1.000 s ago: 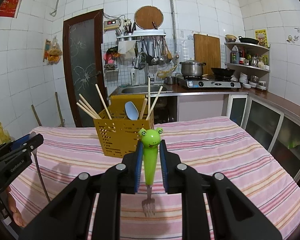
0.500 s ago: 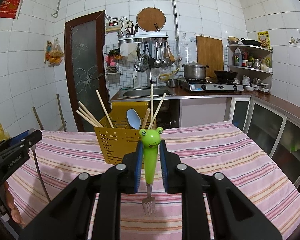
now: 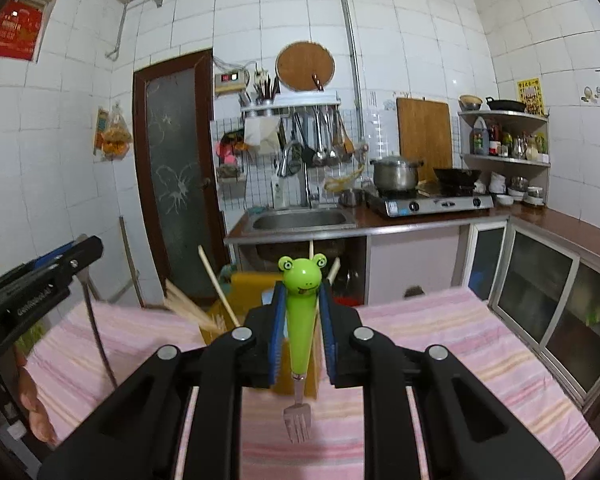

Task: Organize utensils
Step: 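Lower the spoon and frog fork into the yellow holder and open both tools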

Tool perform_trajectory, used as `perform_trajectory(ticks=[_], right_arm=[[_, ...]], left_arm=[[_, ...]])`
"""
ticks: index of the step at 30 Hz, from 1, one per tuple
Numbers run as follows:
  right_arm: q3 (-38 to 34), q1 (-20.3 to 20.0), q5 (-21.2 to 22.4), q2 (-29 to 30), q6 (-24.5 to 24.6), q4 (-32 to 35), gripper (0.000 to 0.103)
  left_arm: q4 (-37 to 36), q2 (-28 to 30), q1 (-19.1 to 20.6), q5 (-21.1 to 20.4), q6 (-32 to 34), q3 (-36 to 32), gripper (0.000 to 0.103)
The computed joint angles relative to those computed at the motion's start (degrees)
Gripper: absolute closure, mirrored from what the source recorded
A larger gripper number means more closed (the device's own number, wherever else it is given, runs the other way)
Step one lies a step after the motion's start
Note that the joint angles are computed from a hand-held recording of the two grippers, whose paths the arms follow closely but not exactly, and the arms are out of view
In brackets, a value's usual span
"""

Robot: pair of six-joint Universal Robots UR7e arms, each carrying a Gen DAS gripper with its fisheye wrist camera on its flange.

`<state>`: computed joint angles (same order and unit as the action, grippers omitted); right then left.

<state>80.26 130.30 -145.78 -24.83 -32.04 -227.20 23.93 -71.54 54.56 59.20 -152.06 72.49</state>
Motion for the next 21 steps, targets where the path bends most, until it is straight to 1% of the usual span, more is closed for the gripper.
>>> perform_trajectory(ticks=[2,4,6,11,15,19,21], right_arm=[[-2.82,0.06,0.98,0.20,-0.96,0.95,0.086],[-7.24,-0.05,1.59,1.24,-3.15,1.95,0.086],[-10.91,-0.45,2.16,2.30,-4.29,3.43,0.086],[-16.93,-2.86,5.08,3.91,-2.35,7.93,0.086],[-18.79,-4.74,7.03,4.77,-1.68,9.17,0.086],[-18.54,-7.00,8.01,4.84,-0.14,10.01,0.086],[-18.07,-8.03,8.03,5.08,0.14,10.08,0.086]], left_arm=[[-0.02,1.60,-0.31,0.78,0.31,-2.71,0.068],[-0.50,3.57,-0.51,1.92,1.22,-5.56,0.068],[-0.76,6.12,-0.45,3.23,1.91,-8.83,0.068],[-1.02,11.85,0.53,6.39,2.62,-15.31,0.068],[0.59,17.80,2.51,8.98,2.15,-21.94,0.068],[0.71,22.48,4.33,9.29,3.92,-25.82,0.068],[1.14,23.93,5.59,9.82,3.36,-26.54,0.068]])
